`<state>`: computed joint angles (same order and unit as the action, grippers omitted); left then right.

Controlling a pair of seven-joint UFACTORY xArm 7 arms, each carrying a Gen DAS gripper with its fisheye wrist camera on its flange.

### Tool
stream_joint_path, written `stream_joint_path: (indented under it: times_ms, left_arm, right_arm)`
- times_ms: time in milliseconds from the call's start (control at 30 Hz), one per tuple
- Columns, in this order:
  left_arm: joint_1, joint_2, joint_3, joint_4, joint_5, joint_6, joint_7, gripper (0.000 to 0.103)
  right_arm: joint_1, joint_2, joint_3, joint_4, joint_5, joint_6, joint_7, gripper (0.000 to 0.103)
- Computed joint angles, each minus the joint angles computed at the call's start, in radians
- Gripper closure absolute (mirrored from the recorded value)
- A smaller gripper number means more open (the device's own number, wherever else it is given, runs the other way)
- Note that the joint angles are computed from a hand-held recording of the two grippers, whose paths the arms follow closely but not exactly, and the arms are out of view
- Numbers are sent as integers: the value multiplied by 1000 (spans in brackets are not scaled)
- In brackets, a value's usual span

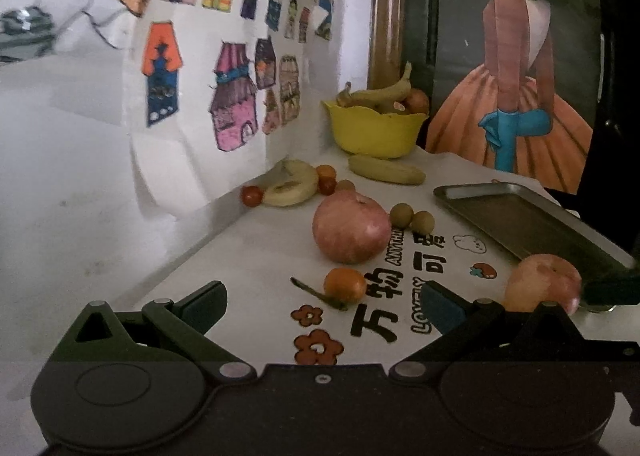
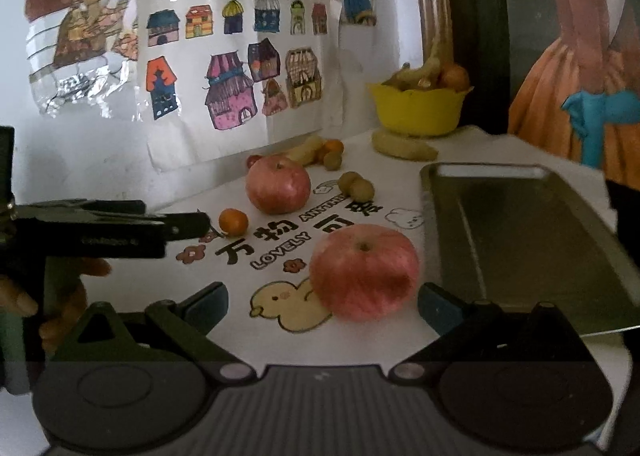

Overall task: Organize fruits
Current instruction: 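Move the left tool to the small orange while the right tool approaches a red apple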

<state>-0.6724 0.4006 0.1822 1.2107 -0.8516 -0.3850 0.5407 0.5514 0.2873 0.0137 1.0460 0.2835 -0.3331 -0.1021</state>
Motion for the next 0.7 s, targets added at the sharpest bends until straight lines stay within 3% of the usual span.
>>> stream_joint_path:
  times_ms: [33, 133, 233, 300, 400, 600, 700]
  left_arm:
    - [2, 9, 4, 16, -1, 20, 0, 1]
    - [16, 33, 13, 52, 41, 71, -42, 1]
    - [28, 53, 17, 74, 92, 95, -85, 1]
    - [1, 66, 59, 93, 104, 138, -102, 1]
    - [21, 69, 50, 106, 145, 176, -144, 1]
    - [-66, 102, 172, 137, 208, 227, -219, 9]
    - [-88, 117, 211, 156, 247, 270, -259, 15]
  right_arm:
    - [-39, 9, 34, 10, -34, 3, 30, 0]
    - [-33, 37, 19, 52, -28, 19, 45, 0]
    - [-86, 58, 57, 82, -75, 41, 94, 0]
    - [-128, 71, 90, 102, -118, 64, 129, 0]
    - [-124, 90, 77, 129, -149, 97, 160, 0]
    - [-206, 102, 153, 150, -213, 133, 241, 0]
    - [-172, 101, 114, 153, -225, 142, 262, 0]
